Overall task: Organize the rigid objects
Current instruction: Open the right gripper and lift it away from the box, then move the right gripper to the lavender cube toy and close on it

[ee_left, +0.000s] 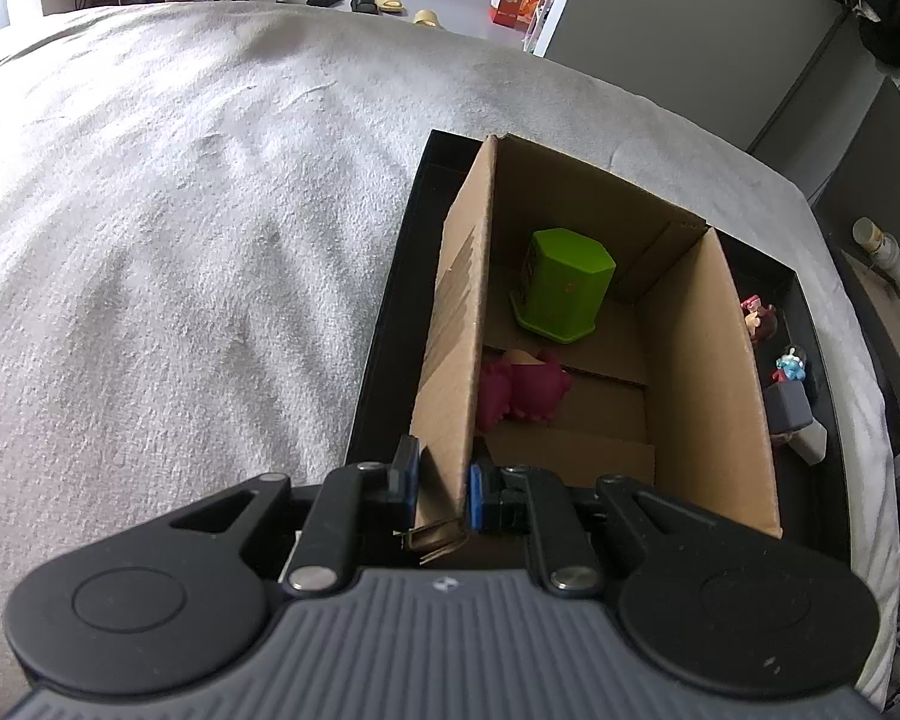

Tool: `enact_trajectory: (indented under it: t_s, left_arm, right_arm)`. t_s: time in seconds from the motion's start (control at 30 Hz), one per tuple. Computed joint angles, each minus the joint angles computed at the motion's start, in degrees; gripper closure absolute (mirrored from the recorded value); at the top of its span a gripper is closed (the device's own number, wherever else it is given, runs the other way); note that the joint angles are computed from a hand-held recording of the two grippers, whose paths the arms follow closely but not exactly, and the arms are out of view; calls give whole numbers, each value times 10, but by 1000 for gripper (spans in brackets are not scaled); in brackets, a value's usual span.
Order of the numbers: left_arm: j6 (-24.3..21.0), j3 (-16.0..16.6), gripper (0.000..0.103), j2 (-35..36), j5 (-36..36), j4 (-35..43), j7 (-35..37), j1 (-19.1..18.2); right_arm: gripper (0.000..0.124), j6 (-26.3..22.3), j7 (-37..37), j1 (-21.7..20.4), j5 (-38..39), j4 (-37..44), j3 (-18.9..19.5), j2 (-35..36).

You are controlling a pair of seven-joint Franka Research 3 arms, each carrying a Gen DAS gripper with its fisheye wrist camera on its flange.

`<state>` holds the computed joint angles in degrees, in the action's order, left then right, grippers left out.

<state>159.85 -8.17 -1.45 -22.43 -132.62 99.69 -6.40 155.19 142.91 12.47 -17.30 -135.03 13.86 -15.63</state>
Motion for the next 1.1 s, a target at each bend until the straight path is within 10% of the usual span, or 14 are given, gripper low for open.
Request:
enact_trajectory:
  t_s: [1.1]
  left_arm:
    - [-23, -8, 89, 14, 161, 19, -155, 6]
  right_arm:
    - [41, 201, 70, -72, -110, -78, -18, 85]
